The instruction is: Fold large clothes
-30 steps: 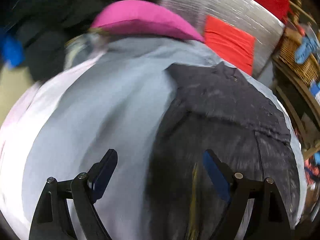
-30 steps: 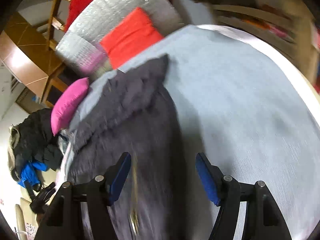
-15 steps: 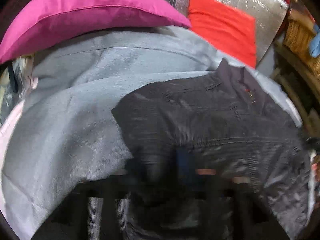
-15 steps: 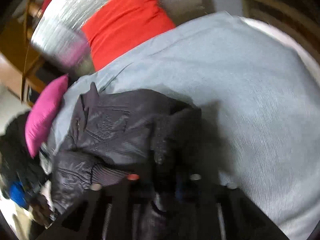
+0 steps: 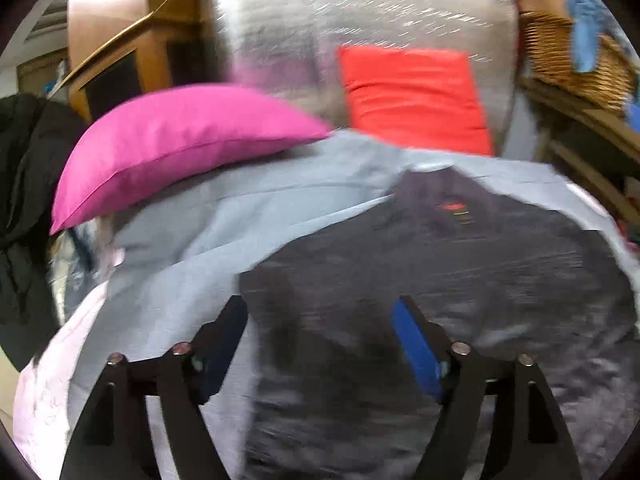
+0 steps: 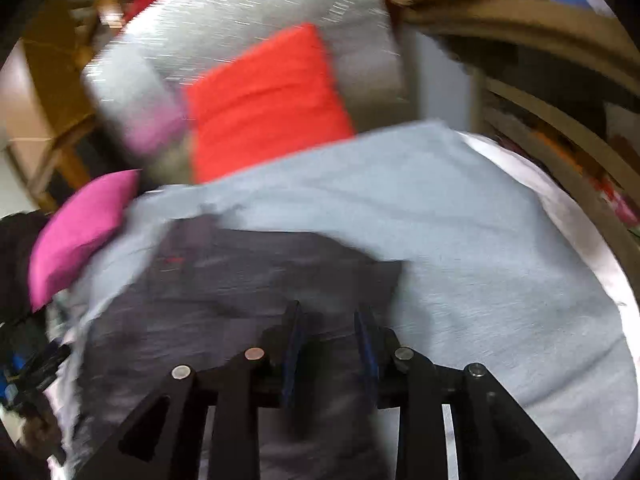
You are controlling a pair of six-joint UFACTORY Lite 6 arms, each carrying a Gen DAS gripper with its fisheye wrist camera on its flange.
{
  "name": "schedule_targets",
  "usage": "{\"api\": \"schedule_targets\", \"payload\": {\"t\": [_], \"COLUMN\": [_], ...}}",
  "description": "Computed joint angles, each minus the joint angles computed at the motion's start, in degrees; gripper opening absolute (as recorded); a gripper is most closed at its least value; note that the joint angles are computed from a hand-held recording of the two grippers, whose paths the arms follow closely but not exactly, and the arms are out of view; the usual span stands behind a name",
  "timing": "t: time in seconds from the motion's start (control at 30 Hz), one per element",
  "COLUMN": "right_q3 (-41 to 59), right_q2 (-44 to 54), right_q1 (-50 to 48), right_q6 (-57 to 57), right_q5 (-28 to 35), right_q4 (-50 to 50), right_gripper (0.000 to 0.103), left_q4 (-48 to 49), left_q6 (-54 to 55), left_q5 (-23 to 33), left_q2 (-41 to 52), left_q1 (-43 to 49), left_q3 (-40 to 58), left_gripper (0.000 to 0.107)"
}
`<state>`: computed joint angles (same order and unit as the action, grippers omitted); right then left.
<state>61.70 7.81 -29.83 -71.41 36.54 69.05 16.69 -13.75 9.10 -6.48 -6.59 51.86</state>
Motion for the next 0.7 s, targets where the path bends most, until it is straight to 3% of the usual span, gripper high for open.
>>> {"api": "schedule_targets", "payload": {"t": [0.1, 0.23, 0.33, 0.43, 0.47, 0.5, 0.53, 0.6, 0.67, 0.7], "right_q3": [-4.73, -6.52, -6.94, -11.82, -12.32, -11.46, -10.15, -9.58, -10.75, -11.76], "right_q2": [-2.53, 7.16, 3.28, -6.32, -6.66, -4.61, -0.15, 3.67, -1.89, -5.4], "right_q1": [3.1, 7.89, 7.7, 5.32, 4.58, 5.12, 6.78, 8.2, 6.34, 4.72], "right_q6": [-1.18, 0.85, 4.71, 1.61, 0.04, -0.18, 1.96, 4.36, 8.31, 7.83], "right_q5": [4.63, -3.19, -2.65, -1.01, 0.33, -0.68, -4.1, -7.17, -2.3, 1.69], "right_q4": [0.93, 0.03, -2.69, -0.96, 0.13, -1.14, -3.6, -4.8, -6.97, -6.6], "right_gripper": [0.064, 0.064, 0.063, 0.065, 0.069, 0.078, 0.082, 0.083, 0.082, 0.082], "left_q4": [8.56, 15.84, 29.26, 30.85, 29.66, 26.12, 20.32, 8.62, 4.41, 5.89], "left_q6": [-12.33, -25.45, -38.82, -42.43, -42.48, -40.13, -35.38, -24.77, -22.74, -22.37], "left_q5": [1.68, 7.61, 9.64, 9.15, 9.59, 11.35, 12.2, 16.04, 18.11, 16.47], "left_q2": [-0.39, 13.19, 9.63, 0.91, 0.0, 1.48, 5.37, 11.49, 8.01, 3.09], "left_q1": [-8.5, -15.41, -18.5, -18.86, -19.03, -19.47, -19.2, -18.35, -18.63, -18.77], "left_q3": [-1.77, 1.59, -0.5, -5.03, -5.57, -4.2, -2.39, 0.41, 0.52, -2.54], "left_gripper": [0.08, 0.08, 0.08, 0.08, 0.085, 0.088, 0.089, 0.089, 0.089, 0.089]}}
